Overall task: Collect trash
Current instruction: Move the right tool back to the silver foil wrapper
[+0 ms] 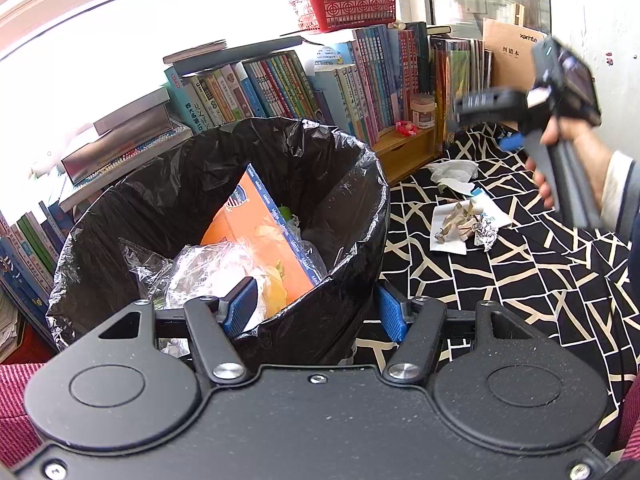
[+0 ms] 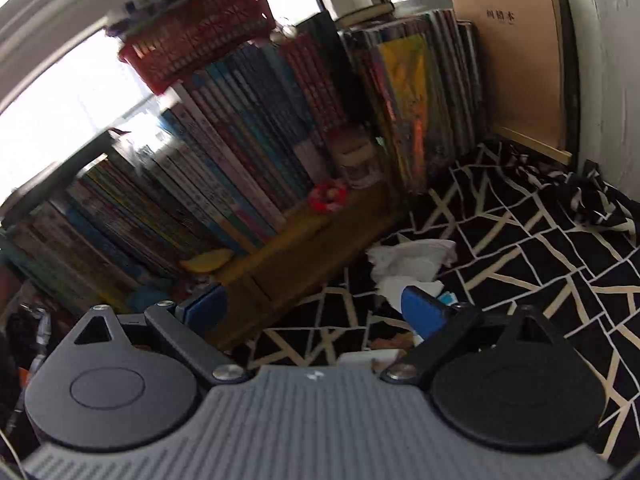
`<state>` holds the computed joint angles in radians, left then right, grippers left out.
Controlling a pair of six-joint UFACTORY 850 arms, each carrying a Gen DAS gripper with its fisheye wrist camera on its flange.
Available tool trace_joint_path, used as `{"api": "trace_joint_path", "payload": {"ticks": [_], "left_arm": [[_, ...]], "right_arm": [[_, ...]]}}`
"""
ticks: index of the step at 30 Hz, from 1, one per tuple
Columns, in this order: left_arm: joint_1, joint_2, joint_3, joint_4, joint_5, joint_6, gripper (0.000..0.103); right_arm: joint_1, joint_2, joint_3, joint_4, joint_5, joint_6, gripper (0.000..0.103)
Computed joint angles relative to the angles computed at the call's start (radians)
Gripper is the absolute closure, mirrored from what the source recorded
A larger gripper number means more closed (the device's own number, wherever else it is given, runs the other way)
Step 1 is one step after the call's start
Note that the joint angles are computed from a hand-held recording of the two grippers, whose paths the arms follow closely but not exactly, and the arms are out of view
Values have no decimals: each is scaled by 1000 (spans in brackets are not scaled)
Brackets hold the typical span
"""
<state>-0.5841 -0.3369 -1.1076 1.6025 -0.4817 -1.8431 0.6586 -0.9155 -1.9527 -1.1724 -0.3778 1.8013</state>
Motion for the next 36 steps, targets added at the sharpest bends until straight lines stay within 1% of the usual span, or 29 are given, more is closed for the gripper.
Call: {"api": "trace_joint_path", "payload": {"ticks": [1,2,3,4,5,6,9,10,14,15,21,26,28,30,33,36], "left_arm": [[0,0,0,0,0,0,42],[0,0,0,0,0,0,42],[0,0,0,0,0,0,42],[0,0,0,2,-1,-1,42],[-1,0,0,2,-3,-1,42],[-1,0,0,3,-4,-2,42],[-1,-1,1,8,-5,-6,42],[-1,-1,1,7,-5,-5,42],[-1,-1,1,7,-5,-5,42],[-1,-1,1,7,-5,-5,42],[0,-3,0,5,-3,-4,42],[1,-4,0,8,-1,-7,42],[1,-4,-1,7,0,-6,42],[1,-4,-1,6,0,-5,42],[1,-4,-1,7,1,-7,42],[2,-4,-1,8,1,-8,42]], "right_arm": [[-2,-22,-28,70,-27,-73,5],[-5,-53,-69,164,-58,-168,8],[-9,-81,-106,257,-91,-255,15],[-12,-110,-145,345,-136,-338,19],[-16,-137,-184,415,-178,-404,27],[-21,-170,-231,486,-226,-466,32],[-29,-209,-260,602,-301,-554,37],[-31,-217,-266,622,-312,-568,37],[-37,-213,-239,679,-274,-595,37],[-36,-218,-246,685,-275,-605,37],[-29,-277,-336,755,-331,-718,36],[-26,-294,-365,787,-358,-758,35],[-27,-310,-397,826,-389,-800,33],[-27,-330,-437,868,-424,-858,29],[-18,-377,-526,892,-498,-920,25],[-12,-416,-600,914,-550,-962,25]]}}
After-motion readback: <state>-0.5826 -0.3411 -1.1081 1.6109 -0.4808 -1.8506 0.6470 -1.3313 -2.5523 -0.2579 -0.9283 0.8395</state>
